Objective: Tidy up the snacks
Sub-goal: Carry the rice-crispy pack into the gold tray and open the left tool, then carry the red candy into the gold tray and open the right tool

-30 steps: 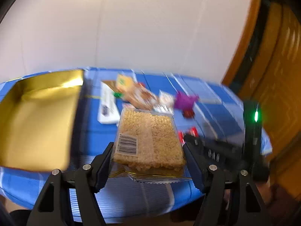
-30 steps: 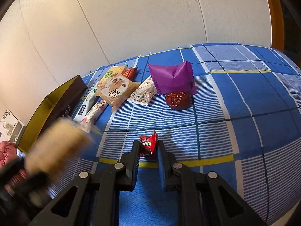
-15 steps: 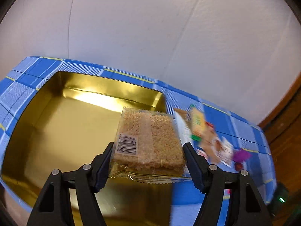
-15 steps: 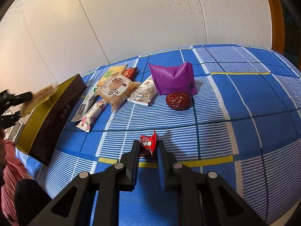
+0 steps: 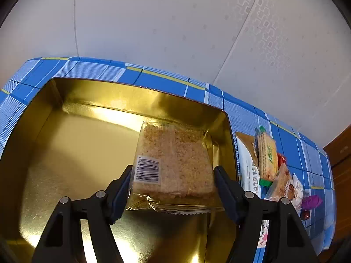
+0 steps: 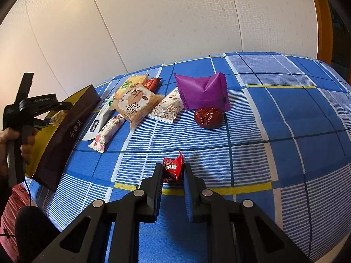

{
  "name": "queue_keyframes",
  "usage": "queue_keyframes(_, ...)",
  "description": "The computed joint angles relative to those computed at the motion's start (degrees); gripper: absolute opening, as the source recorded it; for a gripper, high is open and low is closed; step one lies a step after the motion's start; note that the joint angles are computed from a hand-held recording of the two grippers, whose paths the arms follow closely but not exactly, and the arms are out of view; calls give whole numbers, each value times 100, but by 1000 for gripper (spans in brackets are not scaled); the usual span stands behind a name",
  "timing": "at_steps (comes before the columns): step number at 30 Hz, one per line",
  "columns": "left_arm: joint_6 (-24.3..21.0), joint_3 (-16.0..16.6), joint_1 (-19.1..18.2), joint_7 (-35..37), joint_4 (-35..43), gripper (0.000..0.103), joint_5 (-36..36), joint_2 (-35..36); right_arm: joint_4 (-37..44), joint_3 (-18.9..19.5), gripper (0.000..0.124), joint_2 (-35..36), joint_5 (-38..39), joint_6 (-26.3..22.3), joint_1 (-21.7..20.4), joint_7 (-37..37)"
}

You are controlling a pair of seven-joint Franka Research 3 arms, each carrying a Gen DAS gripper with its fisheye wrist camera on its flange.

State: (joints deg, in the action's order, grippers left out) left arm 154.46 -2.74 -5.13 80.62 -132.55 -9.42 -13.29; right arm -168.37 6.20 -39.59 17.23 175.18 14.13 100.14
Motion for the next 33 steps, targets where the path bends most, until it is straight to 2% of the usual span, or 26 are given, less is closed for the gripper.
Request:
queue_keyframes(7,274,-75,104,-369,-366,76,412,-401,0,92,18,5,-65,4,-82,22)
queue_keyframes(10,398,41,-67,-280,-592,76,344,-717,-2,153,18,0,-107,1,-133,63)
queue_keyframes(12,525,-6,-120,-312,-821,76,486,-1017,-9,179,18,-4,-134,10,-150,83)
queue_keyframes(15,745,20,-374,-216,-1192,76,612,-1487,-16,227,18,-11,-171,15,-190,128)
queue_keyframes(18,863,234,-881,36,-1528,76,521,-1934,-17,260,17,-8,-211,23,-218,166)
queue_keyframes(20,838,349,-1206,196,-1665,76,436,-2121,-17,271,18,-2,-234,31,-231,185)
queue_keyframes(24,735,336,-1656,317,-1976,76,356,-2521,-19,317,18,-10,-285,26,-275,233)
queue_keyframes(29,549,182,-1953,297,-2176,76,358,-2632,-19,316,17,-7,-323,31,-279,260)
queue_keyframes(33,484,-25,-2023,211,-2363,76,460,-2688,-18,309,17,-4,-340,36,-277,272)
